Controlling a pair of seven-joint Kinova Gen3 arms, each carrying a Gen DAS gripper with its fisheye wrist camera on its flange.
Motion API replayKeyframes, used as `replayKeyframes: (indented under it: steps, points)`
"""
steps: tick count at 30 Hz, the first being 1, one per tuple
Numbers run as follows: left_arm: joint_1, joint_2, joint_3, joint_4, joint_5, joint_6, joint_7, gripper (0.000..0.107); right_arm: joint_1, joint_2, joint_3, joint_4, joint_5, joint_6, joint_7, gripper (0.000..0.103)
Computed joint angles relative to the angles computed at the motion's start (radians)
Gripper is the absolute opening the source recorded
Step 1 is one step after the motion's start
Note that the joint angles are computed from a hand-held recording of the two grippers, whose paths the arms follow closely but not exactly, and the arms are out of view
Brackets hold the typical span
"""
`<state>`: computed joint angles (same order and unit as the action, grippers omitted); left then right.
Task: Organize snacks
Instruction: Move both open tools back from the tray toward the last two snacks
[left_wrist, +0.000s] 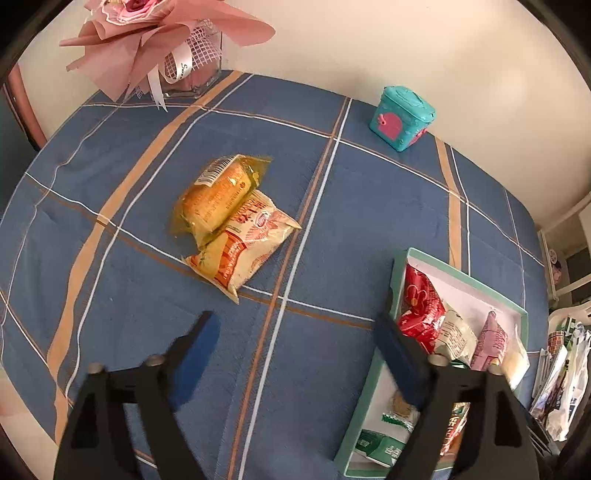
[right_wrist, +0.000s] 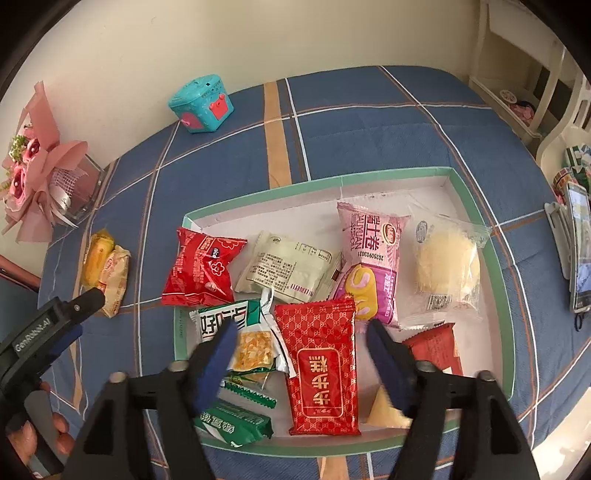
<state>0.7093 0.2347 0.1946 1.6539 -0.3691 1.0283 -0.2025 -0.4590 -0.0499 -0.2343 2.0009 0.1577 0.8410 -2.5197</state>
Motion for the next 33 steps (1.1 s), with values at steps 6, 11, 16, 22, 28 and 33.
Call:
replayKeyframes:
  steps: [6,11,16,22,28,33]
  points:
    - [0.02,0.009,-0.003,-0.008,-0.044,0.031,0.018,0.095,-0.005,-0.002,-0.007,0.012,0.023,-0.022,-0.012,0.103]
    - [0.02,0.012,-0.004,-0.004,-0.05,0.031,0.02,0.095,-0.012,0.0,-0.014,0.017,0.043,-0.038,-0.019,0.103]
    - [0.003,0.013,0.0,0.007,-0.024,0.007,-0.016,0.095,-0.032,0.005,-0.035,0.019,0.11,-0.047,-0.079,0.103]
    - [-0.009,0.007,-0.005,0.017,-0.007,-0.001,-0.058,0.095,-0.061,0.035,-0.033,-0.008,0.098,-0.049,-0.057,0.103]
    - [-0.009,-0.008,-0.013,0.023,-0.052,0.057,-0.049,0.095,-0.115,0.067,-0.04,-0.048,0.125,-0.054,-0.08,0.103]
    - [-0.047,-0.051,-0.016,0.07,-0.06,0.073,-0.032,0.095,-0.158,0.096,-0.044,-0.078,0.138,-0.067,-0.101,0.103]
